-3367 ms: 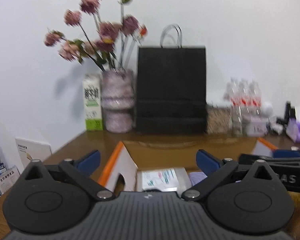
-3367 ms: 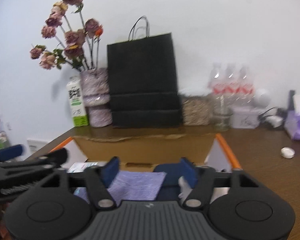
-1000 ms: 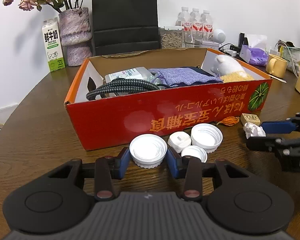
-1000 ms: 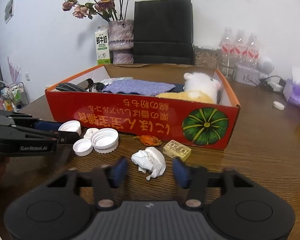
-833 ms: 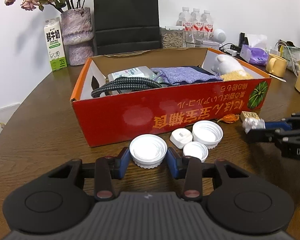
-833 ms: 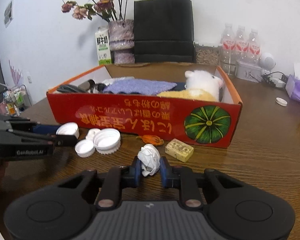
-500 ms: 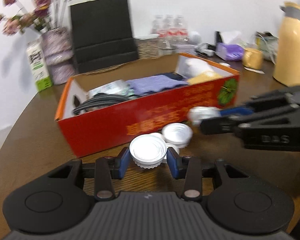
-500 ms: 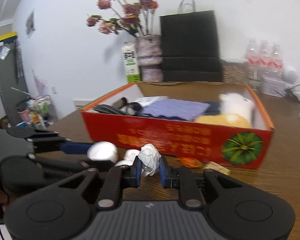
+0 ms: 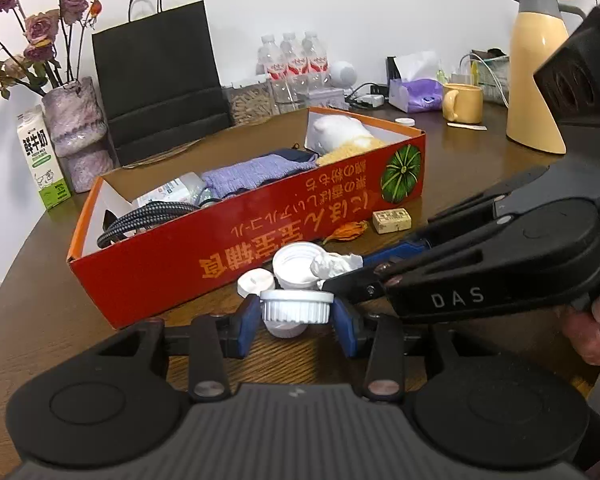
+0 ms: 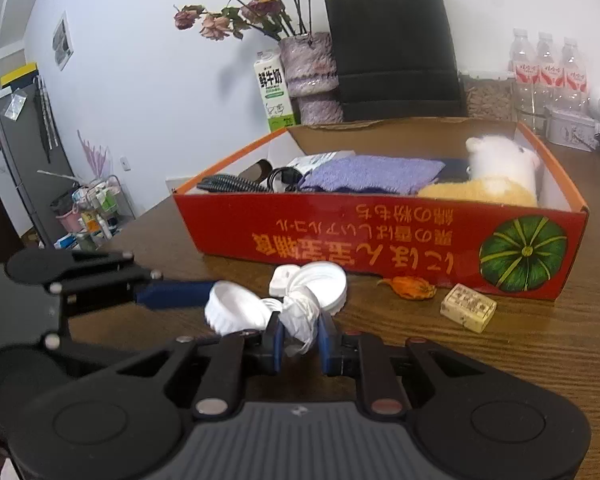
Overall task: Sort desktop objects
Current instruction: 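Grasp the crumpled white tissue with the right tool while the left tool grasps a white bottle cap, then lift the tissue and cap and swing both tools toward the box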
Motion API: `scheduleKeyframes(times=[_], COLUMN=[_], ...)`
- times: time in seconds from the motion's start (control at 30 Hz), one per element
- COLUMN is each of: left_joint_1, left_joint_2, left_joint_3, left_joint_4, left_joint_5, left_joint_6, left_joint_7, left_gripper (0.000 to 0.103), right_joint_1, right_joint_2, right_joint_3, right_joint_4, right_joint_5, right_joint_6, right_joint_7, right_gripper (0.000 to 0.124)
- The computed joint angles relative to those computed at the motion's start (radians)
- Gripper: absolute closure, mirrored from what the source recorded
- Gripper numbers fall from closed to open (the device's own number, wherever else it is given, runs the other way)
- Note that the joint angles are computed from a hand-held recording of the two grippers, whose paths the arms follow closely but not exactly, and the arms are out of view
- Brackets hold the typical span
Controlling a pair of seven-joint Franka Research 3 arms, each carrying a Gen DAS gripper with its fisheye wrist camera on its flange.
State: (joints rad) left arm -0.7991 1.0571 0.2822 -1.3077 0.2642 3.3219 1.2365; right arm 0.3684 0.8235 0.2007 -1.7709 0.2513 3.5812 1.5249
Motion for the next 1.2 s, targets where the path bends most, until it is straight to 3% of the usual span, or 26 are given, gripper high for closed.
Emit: scheduleKeyframes(times=[0.1, 0.37, 0.53, 0.67, 0.73, 0.87, 1.0, 1.2], left_joint_1=[-0.002, 0.052, 0.011, 0.045, 0.054, 0.003, 0.055, 0.170], left_joint_2=[0.001, -0.017, -0.008, -0.017, -0.034, -0.072, -0.083, 0.016], left_joint_3=[0.000, -0.078, -0.017, -0.060, -0.067, 0.015, -0.048, -0.202], left_joint_4=[0.000, -0.009, 0.005, 0.026, 0.007, -0.066, -0.051, 0.156], left_joint_5=[0.002, 0.045, 0.009, 0.056, 0.082, 0.091, 0.131, 0.169], left_joint_6=[0.005, -0.001, -0.024, -0.092, -0.088, -0.055, -0.141, -0.293], left_joint_7=[0.007, 0.040, 0.024, 0.015, -0.003, -0.062, -0.049, -0.021], left_gripper=[0.063, 0.063, 0.063, 0.063, 0.063, 0.063, 0.063, 0.064], right_joint_1=[-0.024, -0.075, -0.058, -0.043, -0.031, -0.035, -0.034, -0.018], right_joint_2=[0.000, -0.002, -0.009, -0.029, -0.036, -0.038, -0.034, -0.038], right_joint_3=[0.023, 0.065, 0.046, 0.024, 0.011, 0.011, 0.010, -0.003], right_joint_4=[-0.010, -0.032, -0.044, -0.074, -0.084, -0.094, -0.090, -0.093], right_joint_5=[-0.021, -0.083, -0.066, -0.037, -0.023, -0.029, -0.026, -0.007], right_joint_6=[0.002, 0.017, 0.035, 0.065, 0.068, 0.067, 0.061, 0.073], right_joint_7=[0.013, 0.057, 0.076, 0.090, 0.089, 0.095, 0.100, 0.097], right_gripper=[0.107, 0.107, 0.107, 0.107, 0.107, 0.107, 0.107, 0.107])
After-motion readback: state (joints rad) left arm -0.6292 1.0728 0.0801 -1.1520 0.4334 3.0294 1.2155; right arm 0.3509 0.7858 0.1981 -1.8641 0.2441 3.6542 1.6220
